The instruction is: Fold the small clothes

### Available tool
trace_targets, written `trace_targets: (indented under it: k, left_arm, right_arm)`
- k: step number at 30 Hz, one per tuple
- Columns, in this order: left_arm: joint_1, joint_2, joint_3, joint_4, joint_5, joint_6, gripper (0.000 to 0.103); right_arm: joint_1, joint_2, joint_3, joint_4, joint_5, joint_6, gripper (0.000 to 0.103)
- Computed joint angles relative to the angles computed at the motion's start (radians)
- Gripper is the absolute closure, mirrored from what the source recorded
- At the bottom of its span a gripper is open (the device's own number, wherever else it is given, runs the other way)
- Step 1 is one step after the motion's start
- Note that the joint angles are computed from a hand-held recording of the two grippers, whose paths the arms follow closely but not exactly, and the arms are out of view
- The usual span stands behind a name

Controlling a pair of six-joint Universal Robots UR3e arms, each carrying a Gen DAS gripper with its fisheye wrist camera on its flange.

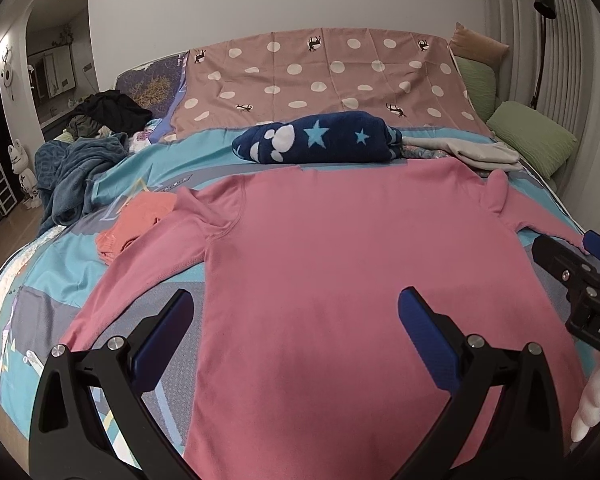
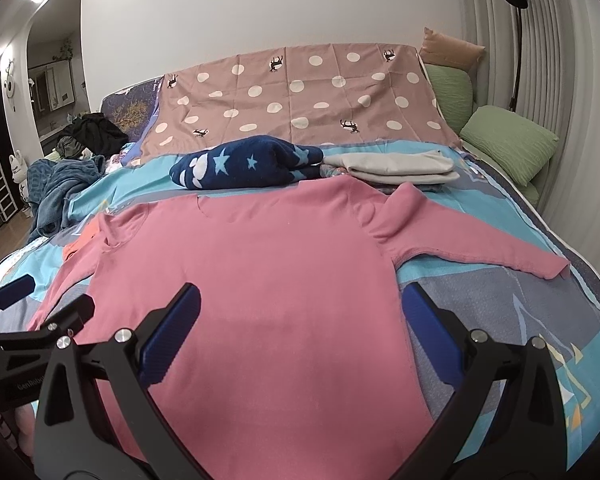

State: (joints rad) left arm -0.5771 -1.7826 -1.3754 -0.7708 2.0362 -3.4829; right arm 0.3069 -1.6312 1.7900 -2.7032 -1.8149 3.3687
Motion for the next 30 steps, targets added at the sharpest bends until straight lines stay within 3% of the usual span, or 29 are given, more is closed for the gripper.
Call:
trace_targets:
  k: [30]
  left_arm:
    - [0.059, 0.033, -0.087, 0.073, -0.101, 0.014, 0.001]
  right_arm:
    - [0.03, 0.044, -0.064, 0.017, -0.02, 0.003, 0.002]
